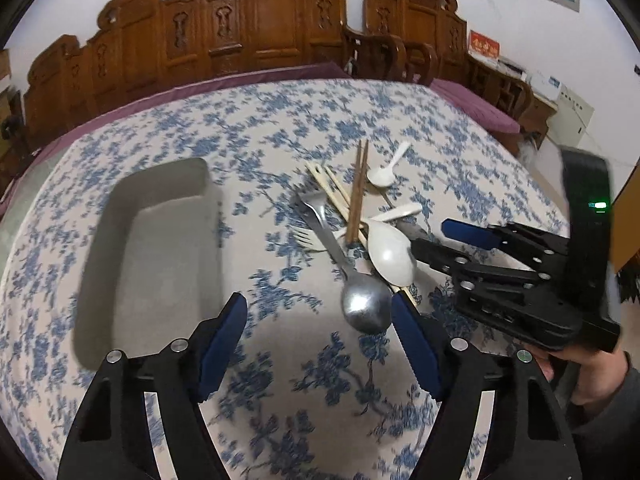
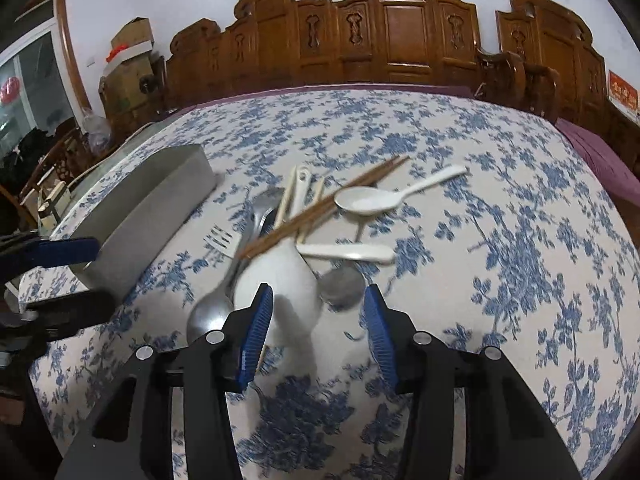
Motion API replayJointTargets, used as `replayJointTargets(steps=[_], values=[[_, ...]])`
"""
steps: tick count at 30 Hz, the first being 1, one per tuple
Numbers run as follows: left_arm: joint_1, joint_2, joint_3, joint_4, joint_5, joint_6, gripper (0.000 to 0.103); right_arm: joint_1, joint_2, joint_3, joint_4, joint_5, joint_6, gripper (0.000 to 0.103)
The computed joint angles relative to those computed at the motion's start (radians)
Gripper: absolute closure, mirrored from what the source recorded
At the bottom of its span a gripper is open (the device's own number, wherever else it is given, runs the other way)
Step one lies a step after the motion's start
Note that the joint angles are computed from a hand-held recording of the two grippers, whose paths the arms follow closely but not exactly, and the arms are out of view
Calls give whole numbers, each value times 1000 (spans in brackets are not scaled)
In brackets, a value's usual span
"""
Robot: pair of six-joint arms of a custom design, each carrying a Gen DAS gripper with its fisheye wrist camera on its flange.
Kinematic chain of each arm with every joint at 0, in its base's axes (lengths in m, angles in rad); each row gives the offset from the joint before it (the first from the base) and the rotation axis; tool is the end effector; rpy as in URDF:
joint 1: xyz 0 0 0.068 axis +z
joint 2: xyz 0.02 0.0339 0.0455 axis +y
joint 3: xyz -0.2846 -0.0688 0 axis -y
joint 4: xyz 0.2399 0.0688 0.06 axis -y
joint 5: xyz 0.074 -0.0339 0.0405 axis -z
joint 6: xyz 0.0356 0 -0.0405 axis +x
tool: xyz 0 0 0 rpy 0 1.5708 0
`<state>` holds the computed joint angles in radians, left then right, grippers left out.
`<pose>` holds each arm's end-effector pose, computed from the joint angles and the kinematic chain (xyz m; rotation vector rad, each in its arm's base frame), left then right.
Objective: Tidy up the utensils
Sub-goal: 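Move both tools forward toward the utensil pile beside the grey tray, then close the left tool on a metal fork while the right tool grasps a white plastic spoon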
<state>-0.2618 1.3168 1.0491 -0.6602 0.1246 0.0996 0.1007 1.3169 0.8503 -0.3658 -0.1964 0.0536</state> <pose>0.2512 -0.0719 0.2959 0.5007 2.4517 -0.2230 0.2610 0.0334 0.2541 -0.1482 2.4001 0.3077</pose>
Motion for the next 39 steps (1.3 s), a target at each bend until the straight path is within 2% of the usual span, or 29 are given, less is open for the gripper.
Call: replayJointTargets(steps=[9, 13, 16, 17, 18, 19, 22, 27, 30, 39], values=[[-76, 165, 16, 77, -33, -51, 48, -72, 1, -18, 8, -65, 12, 53], [-64, 222, 30, 75, 21, -88, 50, -73, 2, -14, 8, -64, 9, 53], [-79, 218, 15, 96, 5, -92, 50, -74, 0, -14, 7, -69, 11, 53], [-82, 213, 8, 102, 5, -92, 54, -74, 0, -13, 7, -69, 12, 53], [-80, 206, 2, 104, 11, -93, 65, -74, 0, -13, 7, -71, 11, 53], [-78, 201, 0, 99, 18, -94, 71, -75, 1, -12, 8, -71, 10, 53], [-58, 175, -6, 79, 58, -96, 77, -71, 0, -12, 9, -69, 11, 53], [-53, 122, -12, 54, 78, -71, 96, -58, -3, -11, 7, -58, 13, 53], [-57, 102, -12, 34, 61, -57, 100, -50, -4, -13, 5, -48, 13, 53], [16, 43, 13, -45, 128, 25, 100, 31, -36, 5, -41, 19, 24, 53]])
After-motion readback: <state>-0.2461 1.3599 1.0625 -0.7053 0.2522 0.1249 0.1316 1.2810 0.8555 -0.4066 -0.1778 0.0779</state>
